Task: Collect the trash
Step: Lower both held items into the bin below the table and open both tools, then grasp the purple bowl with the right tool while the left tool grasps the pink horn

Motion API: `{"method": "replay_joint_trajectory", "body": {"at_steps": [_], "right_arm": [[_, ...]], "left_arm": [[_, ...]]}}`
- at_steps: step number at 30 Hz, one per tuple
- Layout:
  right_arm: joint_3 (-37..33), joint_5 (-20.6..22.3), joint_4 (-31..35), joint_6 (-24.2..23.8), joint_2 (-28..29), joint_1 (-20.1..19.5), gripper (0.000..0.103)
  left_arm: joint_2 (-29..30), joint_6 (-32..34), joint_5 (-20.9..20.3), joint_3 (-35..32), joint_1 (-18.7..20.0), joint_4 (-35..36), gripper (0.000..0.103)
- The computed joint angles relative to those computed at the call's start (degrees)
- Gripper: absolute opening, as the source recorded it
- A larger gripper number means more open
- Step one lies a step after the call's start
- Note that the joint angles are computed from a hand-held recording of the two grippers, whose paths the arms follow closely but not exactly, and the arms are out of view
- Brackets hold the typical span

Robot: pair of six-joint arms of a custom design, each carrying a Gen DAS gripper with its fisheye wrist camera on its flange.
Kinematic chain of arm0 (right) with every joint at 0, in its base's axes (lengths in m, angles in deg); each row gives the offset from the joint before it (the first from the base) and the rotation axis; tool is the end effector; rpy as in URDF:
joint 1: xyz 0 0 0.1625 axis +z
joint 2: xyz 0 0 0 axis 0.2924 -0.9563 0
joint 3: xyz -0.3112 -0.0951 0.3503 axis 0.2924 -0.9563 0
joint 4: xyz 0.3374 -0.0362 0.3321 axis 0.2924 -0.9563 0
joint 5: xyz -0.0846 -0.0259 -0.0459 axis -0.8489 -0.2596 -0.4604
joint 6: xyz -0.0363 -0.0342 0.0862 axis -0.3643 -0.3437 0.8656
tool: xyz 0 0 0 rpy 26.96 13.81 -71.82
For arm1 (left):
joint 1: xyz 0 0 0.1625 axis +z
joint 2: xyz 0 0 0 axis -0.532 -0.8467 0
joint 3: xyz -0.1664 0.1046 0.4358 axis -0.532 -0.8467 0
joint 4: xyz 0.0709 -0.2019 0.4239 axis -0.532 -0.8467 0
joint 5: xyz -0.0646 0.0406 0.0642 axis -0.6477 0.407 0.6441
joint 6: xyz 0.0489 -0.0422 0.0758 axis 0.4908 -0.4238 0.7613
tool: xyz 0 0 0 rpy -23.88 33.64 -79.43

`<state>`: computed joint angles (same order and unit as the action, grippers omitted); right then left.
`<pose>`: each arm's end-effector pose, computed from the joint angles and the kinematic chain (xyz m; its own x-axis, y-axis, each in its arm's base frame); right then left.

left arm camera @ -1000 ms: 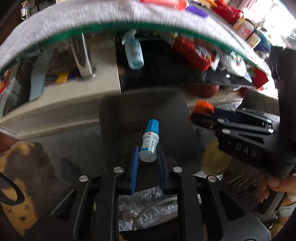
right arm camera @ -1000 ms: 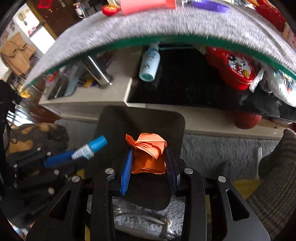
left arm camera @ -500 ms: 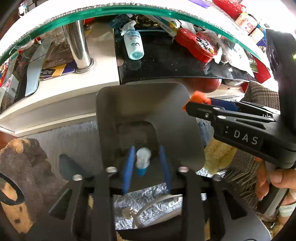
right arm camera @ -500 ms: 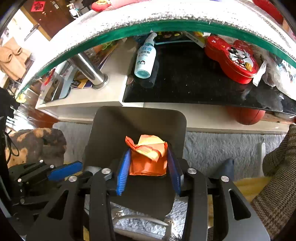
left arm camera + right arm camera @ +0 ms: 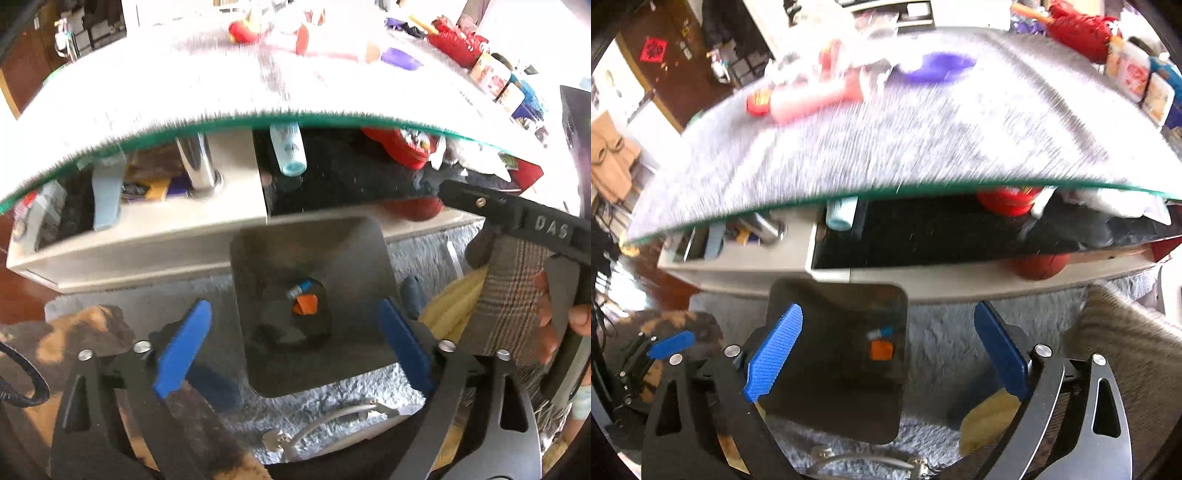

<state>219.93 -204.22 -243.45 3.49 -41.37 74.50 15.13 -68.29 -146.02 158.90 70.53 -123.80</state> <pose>0.0853 -0.4584 0.3139 -0.8064 0.3204 0.4970 -0.0462 0.8038 -0.5931 -0.3557 -0.5121 0.0239 -0.6772 0.5414 -0.4983 0.6066 0.7941 0.0384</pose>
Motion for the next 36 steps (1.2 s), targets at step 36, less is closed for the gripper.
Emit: {"method": "replay_joint_trajectory", "body": {"at_steps": [36], "right_arm": [[-21.62, -4.42, -0.79, -14.61, 12.08, -5.61, 0.099]], "left_arm": [[14.02, 5.88, 2.22, -22.96, 0.58, 1.98, 0.095]]}}
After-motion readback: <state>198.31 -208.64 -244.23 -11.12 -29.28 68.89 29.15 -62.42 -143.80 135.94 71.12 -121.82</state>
